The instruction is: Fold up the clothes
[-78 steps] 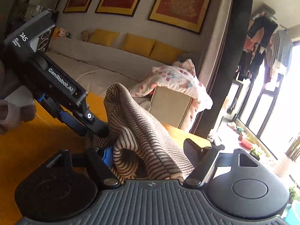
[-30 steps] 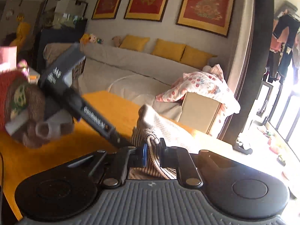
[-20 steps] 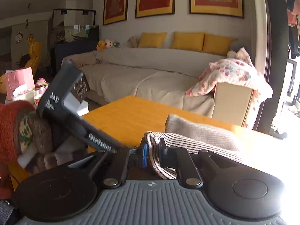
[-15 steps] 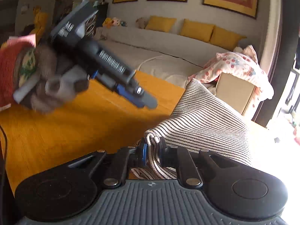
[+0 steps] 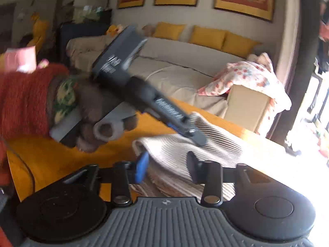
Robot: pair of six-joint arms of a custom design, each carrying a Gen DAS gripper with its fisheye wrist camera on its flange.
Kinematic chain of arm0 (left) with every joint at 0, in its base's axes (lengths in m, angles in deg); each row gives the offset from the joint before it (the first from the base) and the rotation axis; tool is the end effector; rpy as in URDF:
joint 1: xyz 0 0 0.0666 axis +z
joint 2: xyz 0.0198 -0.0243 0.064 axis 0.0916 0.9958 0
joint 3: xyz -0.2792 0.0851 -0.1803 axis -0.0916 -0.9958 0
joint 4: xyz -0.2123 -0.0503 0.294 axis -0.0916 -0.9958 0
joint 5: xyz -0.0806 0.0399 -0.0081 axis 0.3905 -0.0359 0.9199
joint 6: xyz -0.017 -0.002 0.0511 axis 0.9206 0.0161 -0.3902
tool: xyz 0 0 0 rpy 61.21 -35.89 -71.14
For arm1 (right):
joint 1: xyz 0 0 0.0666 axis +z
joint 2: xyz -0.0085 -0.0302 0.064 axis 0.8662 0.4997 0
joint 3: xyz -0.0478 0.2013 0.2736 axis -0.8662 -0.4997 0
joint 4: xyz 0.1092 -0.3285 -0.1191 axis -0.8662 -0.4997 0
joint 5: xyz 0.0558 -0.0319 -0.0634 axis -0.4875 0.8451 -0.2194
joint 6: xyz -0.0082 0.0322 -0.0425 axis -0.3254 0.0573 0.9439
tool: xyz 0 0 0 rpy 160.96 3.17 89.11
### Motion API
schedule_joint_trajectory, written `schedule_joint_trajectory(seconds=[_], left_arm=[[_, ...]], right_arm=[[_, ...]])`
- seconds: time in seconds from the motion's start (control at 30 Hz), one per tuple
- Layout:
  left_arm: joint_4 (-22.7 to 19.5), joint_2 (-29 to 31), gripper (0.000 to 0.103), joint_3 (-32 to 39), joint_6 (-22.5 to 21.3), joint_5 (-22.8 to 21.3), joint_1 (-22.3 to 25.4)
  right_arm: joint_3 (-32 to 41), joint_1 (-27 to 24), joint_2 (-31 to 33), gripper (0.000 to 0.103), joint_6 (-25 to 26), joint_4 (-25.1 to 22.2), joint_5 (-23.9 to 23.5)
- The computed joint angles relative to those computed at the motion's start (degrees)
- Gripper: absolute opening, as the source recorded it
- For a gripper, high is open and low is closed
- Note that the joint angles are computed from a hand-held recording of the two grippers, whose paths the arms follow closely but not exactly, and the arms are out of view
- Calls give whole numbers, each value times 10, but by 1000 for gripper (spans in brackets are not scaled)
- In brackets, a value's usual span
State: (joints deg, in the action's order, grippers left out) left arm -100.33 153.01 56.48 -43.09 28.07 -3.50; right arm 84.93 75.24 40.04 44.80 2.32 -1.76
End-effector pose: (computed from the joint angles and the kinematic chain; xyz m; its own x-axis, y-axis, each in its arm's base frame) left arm 0.5799 -0.1098 0.5264 -0.6793 0.0326 -0.7332 0.4919 0.7616 -0.4219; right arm 0.4451 0.1311 0.5680 -0.3638 -0.3196 -0.8749 -0.5832 0.8106 -0.0536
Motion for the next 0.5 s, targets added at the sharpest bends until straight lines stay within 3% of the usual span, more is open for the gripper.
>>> schedule_joint_trajectory(seconds=[0.03,0.13,0.33,0.4,0.5], left_arm=[[-2,-3,44,-3,-4,-3,0],[-2,-10,44,-14,-15,-6,2],[-8,-9,44,-16,-12,10,11],[-14,-2,44,-4,-12,6,11],[-18,3,45,4,-9,2,14]], right_arm=[[12,-18,6,80,-42,-7,-7],[78,-60,58,81,-154,-64,-20],[76,-94,110,85,-337,-93,-155],[83,-89,115,80,-348,-90,-164],[86,-76,95,68,-272,-80,-149]])
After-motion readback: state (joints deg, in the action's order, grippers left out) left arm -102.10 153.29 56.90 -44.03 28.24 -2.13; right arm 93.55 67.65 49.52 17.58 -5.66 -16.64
